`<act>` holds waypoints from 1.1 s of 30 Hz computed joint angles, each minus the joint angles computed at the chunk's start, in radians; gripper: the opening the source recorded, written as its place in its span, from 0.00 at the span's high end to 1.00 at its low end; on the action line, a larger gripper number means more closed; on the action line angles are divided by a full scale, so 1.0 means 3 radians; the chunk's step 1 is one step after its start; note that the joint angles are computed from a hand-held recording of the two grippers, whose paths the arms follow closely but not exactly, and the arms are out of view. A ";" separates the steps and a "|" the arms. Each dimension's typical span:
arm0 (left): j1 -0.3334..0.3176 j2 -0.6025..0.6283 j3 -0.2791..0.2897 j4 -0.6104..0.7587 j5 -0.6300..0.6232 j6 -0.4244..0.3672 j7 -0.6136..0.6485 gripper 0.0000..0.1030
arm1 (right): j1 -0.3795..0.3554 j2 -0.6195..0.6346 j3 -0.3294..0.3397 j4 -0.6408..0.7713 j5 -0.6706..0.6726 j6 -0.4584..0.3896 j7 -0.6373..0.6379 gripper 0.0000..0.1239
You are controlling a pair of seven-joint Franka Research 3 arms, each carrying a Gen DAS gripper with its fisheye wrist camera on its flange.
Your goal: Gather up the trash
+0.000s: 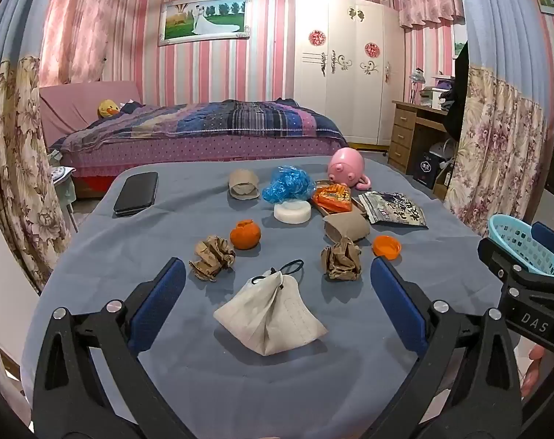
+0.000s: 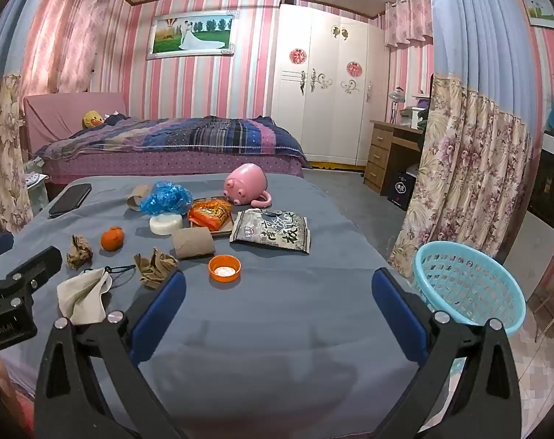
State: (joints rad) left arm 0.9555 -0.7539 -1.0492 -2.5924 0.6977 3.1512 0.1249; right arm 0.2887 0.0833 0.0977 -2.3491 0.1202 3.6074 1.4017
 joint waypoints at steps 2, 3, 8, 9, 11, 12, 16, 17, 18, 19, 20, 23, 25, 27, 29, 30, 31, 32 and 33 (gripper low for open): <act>0.0001 0.0005 -0.0003 0.0004 0.0000 -0.0009 0.0005 0.05 | -0.0008 -0.0002 0.0001 -0.0004 -0.0022 0.0002 0.0019 0.20; 0.0004 0.0015 -0.0006 0.0009 0.0002 -0.0010 0.0009 0.05 | -0.0006 -0.0003 0.0000 -0.0004 -0.0017 -0.0001 0.0011 0.20; 0.0053 0.0021 -0.0045 0.0033 0.0004 0.0002 0.0011 0.05 | 0.0016 -0.0004 -0.0001 0.0004 0.0035 -0.0017 -0.0052 0.20; 0.0068 0.0021 -0.0058 0.0040 0.0002 0.0005 0.0009 0.05 | -0.0034 -0.0011 0.0006 -0.0019 -0.0078 0.0019 0.0074 0.20; 0.0007 -0.0028 -0.0012 -0.0010 -0.0018 0.0016 -0.0001 0.05 | -0.0027 -0.0010 0.0003 -0.0018 -0.0072 0.0021 0.0069 0.20; 0.0002 -0.0025 -0.0011 -0.0009 -0.0023 0.0008 0.0003 0.05 | -0.0025 -0.0010 0.0001 -0.0017 -0.0067 0.0021 0.0067 0.20; -0.0082 -0.0026 0.0055 -0.0014 -0.0026 -0.0034 0.0023 0.05 | -0.0007 -0.0007 -0.0001 -0.0011 -0.0029 0.0021 0.0032 0.20; -0.0095 -0.0027 0.0062 -0.0014 -0.0020 -0.0045 0.0022 0.05 | -0.0007 -0.0006 0.0000 -0.0012 -0.0031 0.0023 0.0032 0.20; -0.0111 -0.0027 0.0071 -0.0012 -0.0012 -0.0060 0.0021 0.05 | -0.0008 -0.0005 0.0001 -0.0009 -0.0036 0.0017 0.0037 0.20; -0.0073 -0.0019 0.0062 -0.0017 0.0000 -0.0018 0.0000 0.05 | -0.0007 0.0001 0.0001 -0.0005 -0.0035 0.0014 0.0035 0.20; -0.0072 -0.0021 0.0062 -0.0018 0.0001 -0.0018 -0.0003 0.05 | 0.0002 0.0006 0.0000 -0.0003 -0.0009 0.0017 0.0010 0.20; -0.0060 -0.0010 0.0076 -0.0012 0.0012 -0.0010 0.0009 0.05 | 0.0009 0.0032 0.0004 0.0004 0.0014 0.0053 0.0002 0.20; -0.0054 -0.0010 0.0074 -0.0015 0.0014 -0.0005 0.0008 0.05 | 0.0019 0.0054 0.0006 0.0012 0.0044 0.0075 -0.0015 0.20; -0.0043 -0.0006 0.0072 -0.0016 0.0014 0.0004 0.0010 0.05 | -0.0010 0.0017 0.0005 0.0008 -0.0014 0.0037 0.0027 0.20; -0.0025 -0.0009 0.0059 -0.0015 0.0010 0.0013 0.0013 0.05 | -0.0007 0.0018 0.0003 0.0006 -0.0007 0.0045 0.0018 0.20; -0.0025 -0.0009 0.0059 -0.0016 0.0007 0.0013 0.0017 0.05 | -0.0006 0.0022 0.0004 0.0006 -0.0008 0.0053 0.0019 0.20; -0.0018 -0.0014 0.0053 -0.0018 0.0003 0.0021 0.0016 0.05 | -0.0012 0.0011 0.0001 0.0005 -0.0017 0.0048 0.0022 0.20; -0.0019 -0.0017 0.0057 -0.0022 0.0001 0.0023 0.0024 0.05 | -0.0011 0.0022 0.0003 0.0006 -0.0018 0.0055 0.0029 0.20; -0.0016 -0.0017 0.0048 -0.0019 -0.0008 0.0019 0.0022 0.05 | 0.0003 0.0034 0.0004 0.0018 0.0011 0.0057 0.0007 0.20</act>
